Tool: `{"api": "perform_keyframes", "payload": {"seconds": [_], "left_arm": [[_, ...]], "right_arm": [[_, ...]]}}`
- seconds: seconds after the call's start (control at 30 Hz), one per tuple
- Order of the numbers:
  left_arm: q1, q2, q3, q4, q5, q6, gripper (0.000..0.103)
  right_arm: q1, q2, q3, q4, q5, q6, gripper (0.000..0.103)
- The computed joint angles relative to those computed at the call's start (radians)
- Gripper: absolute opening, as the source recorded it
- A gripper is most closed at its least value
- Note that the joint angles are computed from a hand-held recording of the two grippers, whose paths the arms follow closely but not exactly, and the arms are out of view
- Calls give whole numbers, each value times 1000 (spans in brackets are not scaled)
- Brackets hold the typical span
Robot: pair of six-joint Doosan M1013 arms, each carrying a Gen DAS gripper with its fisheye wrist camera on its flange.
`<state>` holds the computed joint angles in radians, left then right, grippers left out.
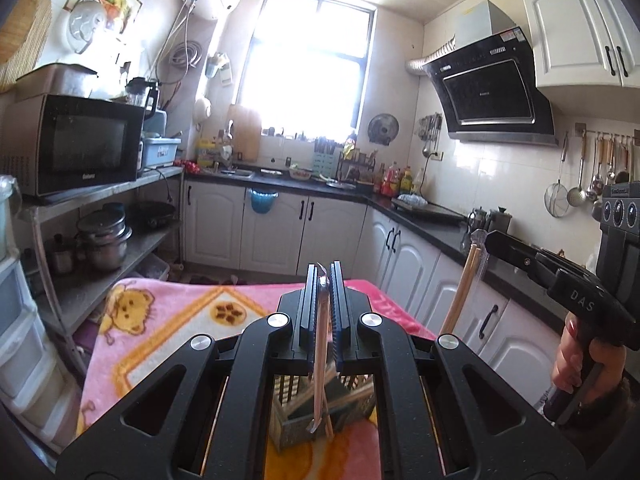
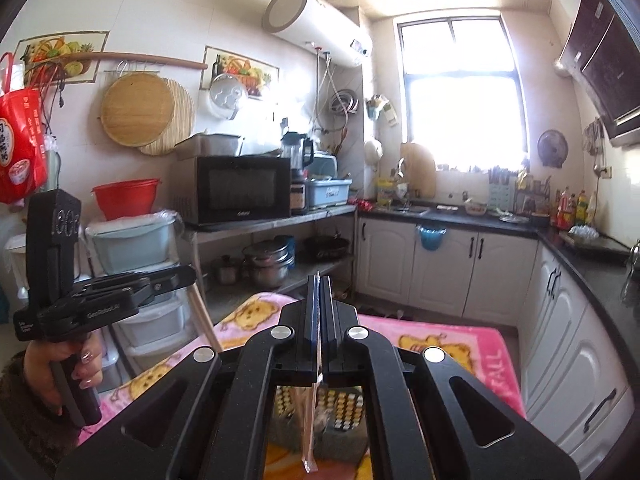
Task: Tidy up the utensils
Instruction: 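Lift both held chopsticks and lower them upright into the green caddy, then open both tools to release the chopsticks inside the caddy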
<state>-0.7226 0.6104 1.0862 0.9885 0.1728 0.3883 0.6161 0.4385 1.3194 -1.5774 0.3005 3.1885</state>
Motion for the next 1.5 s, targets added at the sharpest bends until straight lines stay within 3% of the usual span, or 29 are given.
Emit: {"api": "perform_keyframes", "payload": {"seconds": [0.3, 0.4, 0.67, 0.87, 1.0, 1.33, 1.5], "left_arm": [[0, 29, -76, 5, 16, 16, 3], [-6, 42, -97, 77, 47, -28, 3], [-3, 73, -134, -52, 81, 100, 3], [2, 88, -142, -126, 90, 156, 3], [5, 99, -144, -145, 93, 155, 3], [12, 128, -150, -247, 83, 195, 3], [11, 142, -151, -273, 87, 203, 3]], "right_arm": [[-23, 24, -71, 7, 39, 7, 1], [-32, 35, -91, 24, 34, 2, 1], [-39, 57, -120, -50, 26, 66, 1], [-38, 81, -141, -27, 24, 38, 1], [-40, 99, -151, 6, 24, 9, 1], [-50, 155, -192, 242, 40, -194, 1], [-53, 172, -199, 263, 40, -193, 1]]}}
